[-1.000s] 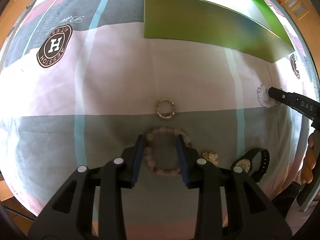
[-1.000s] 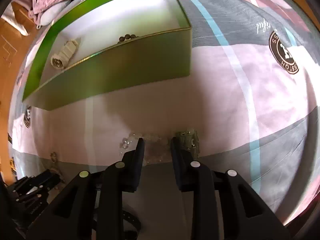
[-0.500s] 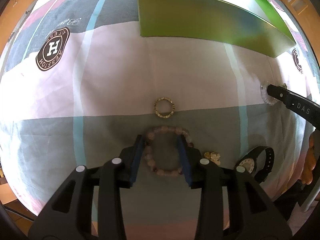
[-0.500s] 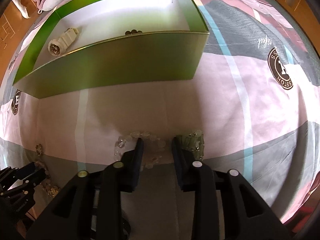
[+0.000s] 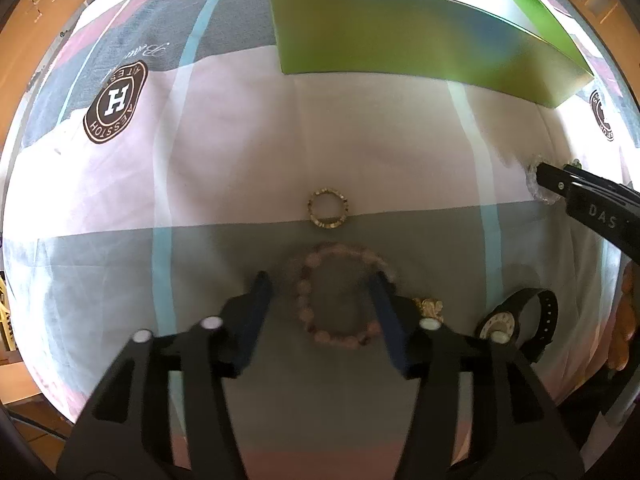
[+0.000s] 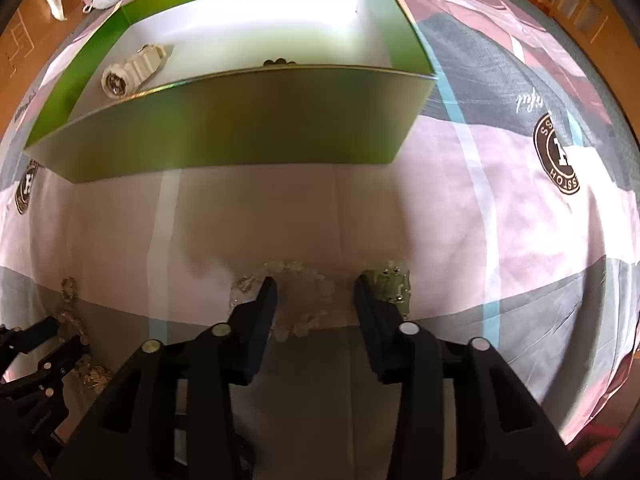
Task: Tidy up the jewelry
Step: 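Position the left gripper around the pink bead bracelet while the right gripper reaches the clear crystal bracelet, then grasp and lift the pink bead bracelet with the left gripper while the right gripper grasps the crystal bracelet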
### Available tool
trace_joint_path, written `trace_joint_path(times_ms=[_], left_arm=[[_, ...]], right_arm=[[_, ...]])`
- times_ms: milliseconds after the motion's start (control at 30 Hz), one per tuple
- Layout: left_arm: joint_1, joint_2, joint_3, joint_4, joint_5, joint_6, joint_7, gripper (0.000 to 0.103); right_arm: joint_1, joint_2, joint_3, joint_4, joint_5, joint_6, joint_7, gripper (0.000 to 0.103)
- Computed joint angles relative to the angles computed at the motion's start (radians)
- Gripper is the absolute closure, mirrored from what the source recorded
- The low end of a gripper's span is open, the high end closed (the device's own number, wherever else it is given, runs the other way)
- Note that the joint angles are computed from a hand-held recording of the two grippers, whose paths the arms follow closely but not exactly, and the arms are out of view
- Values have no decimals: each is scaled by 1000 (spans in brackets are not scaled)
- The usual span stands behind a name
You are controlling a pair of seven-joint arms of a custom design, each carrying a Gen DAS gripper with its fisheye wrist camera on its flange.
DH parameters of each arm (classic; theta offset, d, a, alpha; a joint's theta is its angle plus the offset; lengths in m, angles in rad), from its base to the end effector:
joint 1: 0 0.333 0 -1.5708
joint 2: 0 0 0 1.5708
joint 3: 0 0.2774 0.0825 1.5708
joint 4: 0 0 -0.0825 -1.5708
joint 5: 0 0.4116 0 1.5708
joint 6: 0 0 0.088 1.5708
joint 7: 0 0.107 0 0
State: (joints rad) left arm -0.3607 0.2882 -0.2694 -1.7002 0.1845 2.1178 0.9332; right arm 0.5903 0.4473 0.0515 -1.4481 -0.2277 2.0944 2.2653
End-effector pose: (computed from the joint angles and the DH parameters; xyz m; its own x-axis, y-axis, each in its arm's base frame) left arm 0.5518 -0.3774 0.3957 -0.0621 -0.9981 0.0067 -0.9843 0.0601 -0.1662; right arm 0.5853 0.4171 0.4082 0.0306 -0.9992 0.0271 -0.9628 -0.0368 -0.2678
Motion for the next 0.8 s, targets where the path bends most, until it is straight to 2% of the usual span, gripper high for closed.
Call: trace_joint_path(times_ms=[167, 333, 433, 633, 700, 767, 800], left_arm=[[-8, 10, -2, 10, 6, -6, -7, 45], [-17, 23, -3, 22, 16, -8, -15, 47], [-13, 24, -3, 17, 10, 7, -1, 56], [-16, 22, -4, 19, 7, 14, -4, 74], [-10, 19, -3, 13, -2, 26, 0, 85], [-2, 10, -2, 10, -13, 31, 6, 90], [-1, 7, -2, 9, -15, 31, 4, 92]], right_arm=[[17, -1, -7, -4, -32, -12, 31, 45], [-3, -31, 3, -45, 2, 14, 38, 44], [-14, -35, 3, -62, 1, 30, 22, 45], [-23, -9, 9, -33, 21, 50, -16, 65], [-17, -6, 8, -30, 20, 54, -24, 69], [-12, -3, 7, -28, 19, 61, -24, 77], [-12, -6, 7, -34, 24, 72, -25, 85]])
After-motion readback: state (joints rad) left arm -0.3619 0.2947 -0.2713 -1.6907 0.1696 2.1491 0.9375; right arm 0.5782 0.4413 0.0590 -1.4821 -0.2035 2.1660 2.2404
